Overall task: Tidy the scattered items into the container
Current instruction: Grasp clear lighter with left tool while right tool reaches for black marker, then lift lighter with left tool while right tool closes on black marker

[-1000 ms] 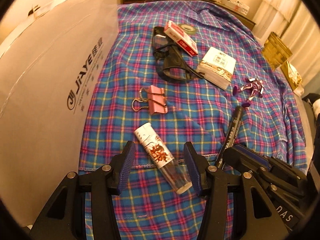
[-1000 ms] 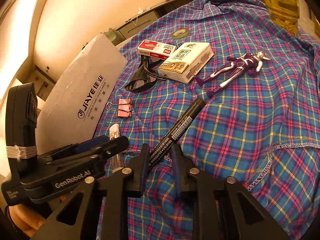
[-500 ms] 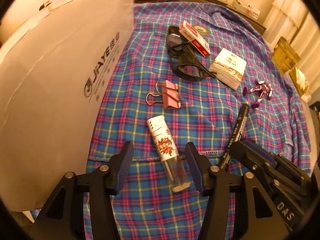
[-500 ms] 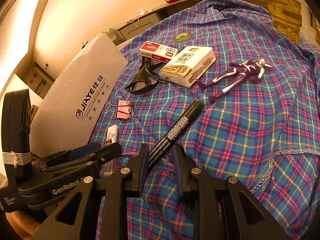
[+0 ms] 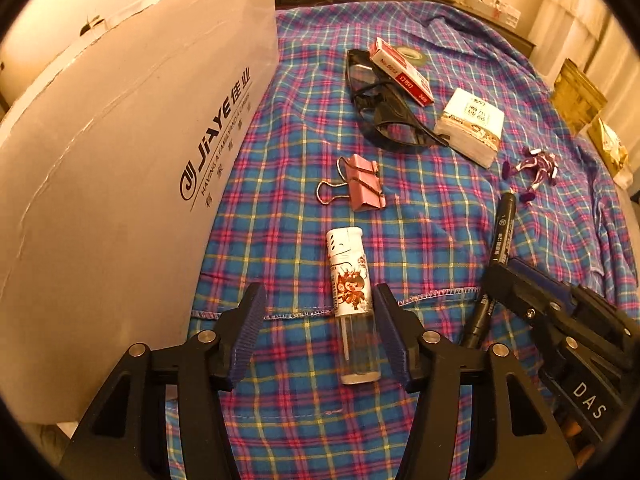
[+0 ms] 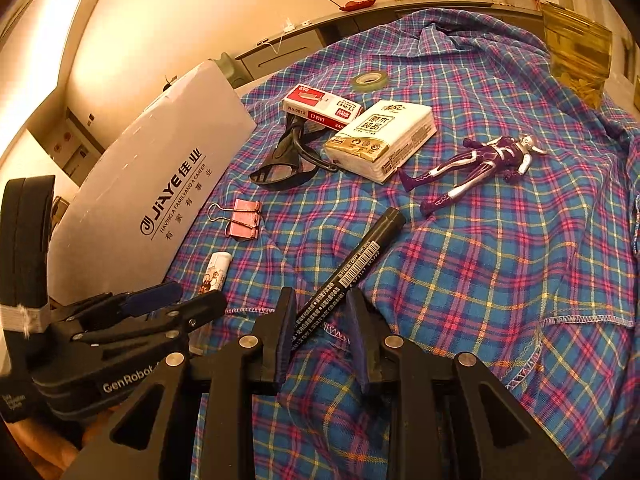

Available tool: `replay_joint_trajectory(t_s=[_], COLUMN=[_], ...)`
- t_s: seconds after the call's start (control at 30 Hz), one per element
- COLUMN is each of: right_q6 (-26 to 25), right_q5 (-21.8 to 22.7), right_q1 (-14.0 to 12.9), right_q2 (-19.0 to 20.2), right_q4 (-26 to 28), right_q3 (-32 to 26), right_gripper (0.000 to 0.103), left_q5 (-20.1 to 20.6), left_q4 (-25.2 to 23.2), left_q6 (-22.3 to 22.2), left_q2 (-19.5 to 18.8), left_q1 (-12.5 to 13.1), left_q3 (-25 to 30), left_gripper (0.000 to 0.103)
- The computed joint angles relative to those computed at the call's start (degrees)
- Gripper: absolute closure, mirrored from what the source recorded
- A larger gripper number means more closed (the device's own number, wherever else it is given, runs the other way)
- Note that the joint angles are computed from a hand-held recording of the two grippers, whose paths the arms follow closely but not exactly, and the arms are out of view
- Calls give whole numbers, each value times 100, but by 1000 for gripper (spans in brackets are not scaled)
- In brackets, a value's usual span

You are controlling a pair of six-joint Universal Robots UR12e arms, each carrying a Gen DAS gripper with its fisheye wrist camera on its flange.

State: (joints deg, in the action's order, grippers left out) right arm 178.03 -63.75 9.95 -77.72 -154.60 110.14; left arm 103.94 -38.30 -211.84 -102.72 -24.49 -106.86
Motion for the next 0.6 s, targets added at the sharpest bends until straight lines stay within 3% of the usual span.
replay_joint_trajectory(t_s=[0.13, 0.17, 0.2, 0.33, 0.6], right_q6=[-96, -101, -99, -10, 320], right_q5=[-61, -54, -26, 204, 798], right_q1=[5, -1, -14, -82, -224], right_q2=[-37, -47, -57, -55, -38], right_q4=[-74, -108, -137, -106, -135], right_q3=[32, 45, 56, 70, 121], right_gripper=[83, 88, 95, 97, 98], left_q5=[-9, 13, -4, -226, -142], left_q4=[115, 136, 233, 374, 687], left_q6=[120, 178, 271, 247, 278], left_q2=[-67, -81, -66, -24, 117], left_q1=[-12, -21, -24, 42, 21], left_q3=[40, 48, 17, -38, -169], left_gripper=[46, 54, 82, 83, 83])
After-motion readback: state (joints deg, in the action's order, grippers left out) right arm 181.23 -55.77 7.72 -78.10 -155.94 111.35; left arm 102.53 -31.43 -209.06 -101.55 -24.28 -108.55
